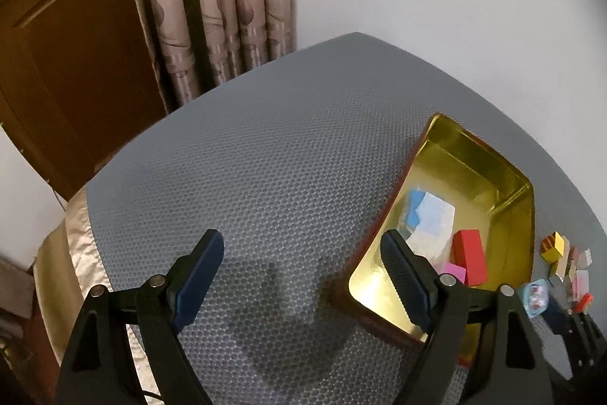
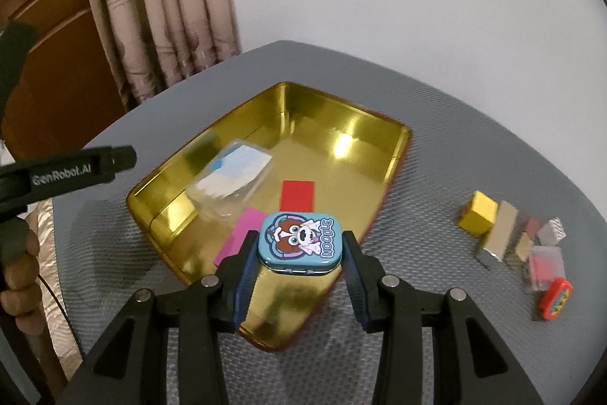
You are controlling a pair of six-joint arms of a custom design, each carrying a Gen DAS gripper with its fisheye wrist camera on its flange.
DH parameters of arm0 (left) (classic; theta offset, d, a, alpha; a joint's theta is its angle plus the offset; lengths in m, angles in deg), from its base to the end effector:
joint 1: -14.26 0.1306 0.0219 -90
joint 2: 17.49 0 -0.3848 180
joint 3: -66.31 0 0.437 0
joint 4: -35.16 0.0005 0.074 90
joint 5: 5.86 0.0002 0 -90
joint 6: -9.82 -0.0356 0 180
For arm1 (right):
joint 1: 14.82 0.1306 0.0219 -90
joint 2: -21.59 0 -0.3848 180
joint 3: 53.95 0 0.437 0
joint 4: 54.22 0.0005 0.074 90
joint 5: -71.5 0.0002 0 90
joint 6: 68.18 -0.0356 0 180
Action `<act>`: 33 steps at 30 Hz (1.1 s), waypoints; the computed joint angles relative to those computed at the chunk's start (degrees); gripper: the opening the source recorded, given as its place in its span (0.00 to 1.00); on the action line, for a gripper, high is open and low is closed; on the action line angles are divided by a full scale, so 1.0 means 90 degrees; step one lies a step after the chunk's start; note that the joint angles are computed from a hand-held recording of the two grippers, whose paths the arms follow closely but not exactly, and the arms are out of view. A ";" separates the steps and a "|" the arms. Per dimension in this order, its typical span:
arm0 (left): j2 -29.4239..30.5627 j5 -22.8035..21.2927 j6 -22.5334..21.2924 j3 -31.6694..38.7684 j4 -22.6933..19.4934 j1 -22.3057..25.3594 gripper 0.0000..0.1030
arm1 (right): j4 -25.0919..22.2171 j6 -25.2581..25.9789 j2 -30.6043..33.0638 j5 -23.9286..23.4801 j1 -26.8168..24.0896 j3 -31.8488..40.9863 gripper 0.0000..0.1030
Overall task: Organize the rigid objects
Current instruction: 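Carry the blue bear tin into the gold tin and open the right tool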
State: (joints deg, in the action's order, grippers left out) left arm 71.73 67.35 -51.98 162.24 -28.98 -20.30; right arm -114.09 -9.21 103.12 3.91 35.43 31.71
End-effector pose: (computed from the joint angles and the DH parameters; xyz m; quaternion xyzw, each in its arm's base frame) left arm 0.4245 -0.2805 0.4752 0.0118 0.9504 -0.0248 0.3098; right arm 0.3057 0.3455 0.4542 -0.1001 0.9338 0.0473 0.3402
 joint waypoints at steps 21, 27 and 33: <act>0.0083 0.0134 0.0093 0.0097 -0.0144 0.0009 0.81 | -0.0103 0.0073 0.0421 -0.0073 0.0128 0.0225 0.42; 0.0069 0.0151 0.0079 0.0073 -0.0147 0.0004 0.81 | -0.0177 -0.0008 0.0447 -0.0078 0.0113 0.0235 0.42; 0.0085 0.0166 0.0070 0.0088 -0.0156 0.0008 0.81 | -0.0173 -0.0080 0.0393 -0.0097 0.0115 0.0217 0.45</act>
State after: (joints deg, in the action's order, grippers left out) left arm 72.50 68.85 -51.35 163.03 -30.39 -20.23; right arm -115.65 -9.93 106.66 3.04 36.47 33.66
